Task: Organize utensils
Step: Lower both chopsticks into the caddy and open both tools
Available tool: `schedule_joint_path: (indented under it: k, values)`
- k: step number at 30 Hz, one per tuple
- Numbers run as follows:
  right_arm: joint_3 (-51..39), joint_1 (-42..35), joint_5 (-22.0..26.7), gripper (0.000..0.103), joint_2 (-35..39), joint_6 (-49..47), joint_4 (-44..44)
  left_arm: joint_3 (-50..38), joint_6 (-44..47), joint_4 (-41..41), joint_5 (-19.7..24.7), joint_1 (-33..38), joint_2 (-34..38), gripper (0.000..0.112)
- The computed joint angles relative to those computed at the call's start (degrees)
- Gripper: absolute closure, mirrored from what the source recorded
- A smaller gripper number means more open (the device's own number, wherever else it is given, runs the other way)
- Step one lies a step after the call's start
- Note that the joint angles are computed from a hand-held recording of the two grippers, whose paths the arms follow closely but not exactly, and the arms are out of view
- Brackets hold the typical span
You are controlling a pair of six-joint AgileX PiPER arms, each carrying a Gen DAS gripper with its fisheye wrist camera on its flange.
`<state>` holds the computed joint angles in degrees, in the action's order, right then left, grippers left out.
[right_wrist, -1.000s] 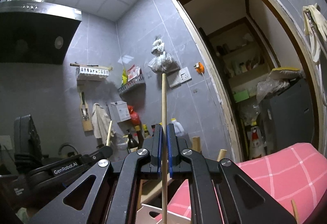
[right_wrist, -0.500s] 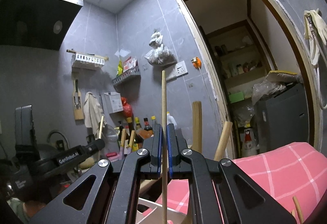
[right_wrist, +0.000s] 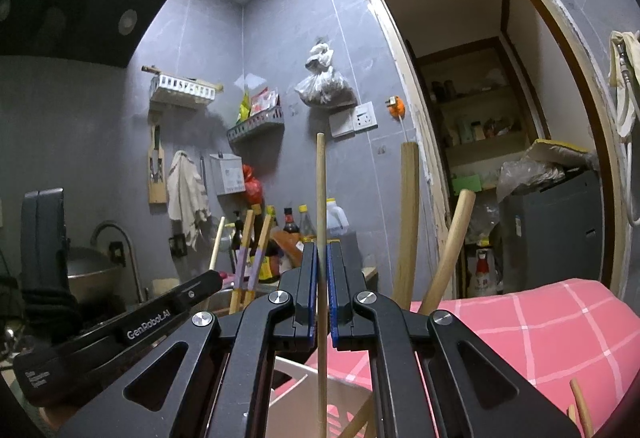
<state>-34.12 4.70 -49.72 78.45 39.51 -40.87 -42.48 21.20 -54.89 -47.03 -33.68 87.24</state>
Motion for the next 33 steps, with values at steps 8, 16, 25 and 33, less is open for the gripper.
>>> schedule_joint_path:
  k: [8,16,25,33]
  values:
    - [-0.31,0.42,1.68,0.100,0.32,0.38,-0.52,1.54,-2.85,1.12,2.77,0.49,-0.72,0.110]
    - [-0.01,0.32,2.53,0.099,-0.18,0.89,-1.05,2.06,-2.22,-0.20,5.52,0.34,-1.83,0.107]
    - [1.77,0.64,2.34,0.096,-2.35,-1.96,0.48,2.55,-0.63,-1.59,6.43,-0.62,-3.54,0.107]
    - [3.63,-2.27,1.04,0.081,-7.16,0.80,-2.45,2.93,3.77,-5.54,5.58,-3.72,-6.69,0.087]
